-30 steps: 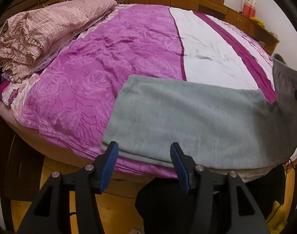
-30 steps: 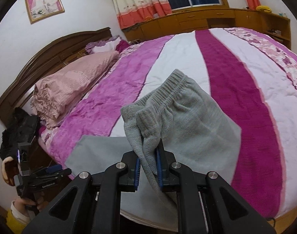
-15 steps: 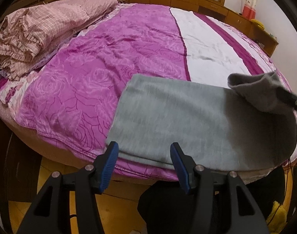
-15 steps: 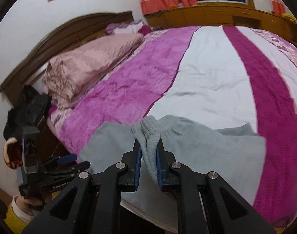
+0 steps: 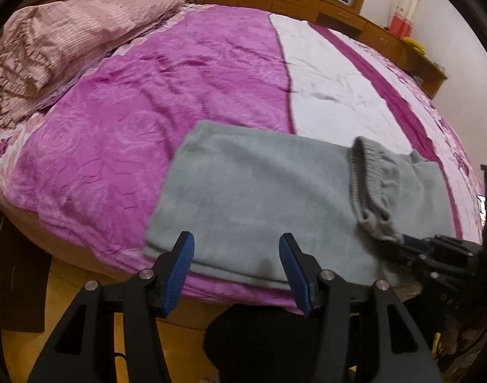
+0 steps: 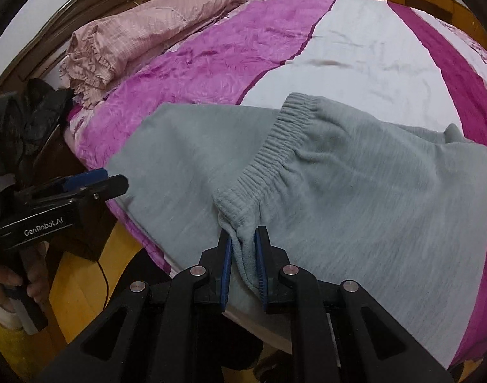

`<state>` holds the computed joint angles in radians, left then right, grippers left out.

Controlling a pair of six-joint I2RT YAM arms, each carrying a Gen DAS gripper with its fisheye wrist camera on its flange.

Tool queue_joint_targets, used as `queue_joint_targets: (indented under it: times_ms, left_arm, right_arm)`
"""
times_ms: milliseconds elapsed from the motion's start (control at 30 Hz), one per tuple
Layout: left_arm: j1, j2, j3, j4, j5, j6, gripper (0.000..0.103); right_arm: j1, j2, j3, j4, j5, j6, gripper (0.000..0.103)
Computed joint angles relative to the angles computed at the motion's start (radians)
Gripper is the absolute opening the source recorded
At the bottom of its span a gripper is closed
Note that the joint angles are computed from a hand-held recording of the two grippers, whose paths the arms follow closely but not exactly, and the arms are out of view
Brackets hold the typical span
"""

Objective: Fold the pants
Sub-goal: 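Carry the waistband over onto the cuffs with the right tool and release, then move the open left tool over the folded waistband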

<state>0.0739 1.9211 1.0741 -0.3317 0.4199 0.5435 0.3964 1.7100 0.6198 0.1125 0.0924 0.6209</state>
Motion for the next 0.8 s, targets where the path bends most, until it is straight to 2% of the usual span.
queue_joint_targets:
  times_ms: [67,133,167,300,500,667,800]
  left_arm:
    - [-0.012,-0.008,0.003,-0.024,0.028,0.003,0.058]
    - [-0.026,-0.016,0.01,-0.057,0.061,0.002,0.058]
    - [-0.034,-0.021,0.013,-0.073,0.079,0.002,0.058]
    - [-0.072,-0.037,0.026,-0.125,0.134,-0.004,0.058]
    - [-0.158,-0.042,0.039,-0.142,0.157,-0.031,0.058]
    - [-0.254,0.008,0.067,-0.133,0.134,-0.065,0.058]
    - [-0.327,0.062,0.084,-0.09,0.063,-0.103,0.058]
  right_arm:
    - [-0.003,-0.011,-0.008,0.005,-0.014,0.01,0.015]
    - [0.0,-0.031,-0.016,0.004,-0.026,0.016,0.026]
    - [0.006,-0.051,-0.028,0.003,-0.029,0.017,0.027]
    - [0.033,-0.138,-0.073,-0.024,-0.024,0.012,0.028]
    - [0.001,-0.35,-0.194,-0.076,0.038,0.035,0.028]
    - [-0.111,-0.432,-0.257,-0.136,0.096,0.064,0.028]
    - [-0.215,-0.407,-0.326,-0.064,0.035,0.054,0.028]
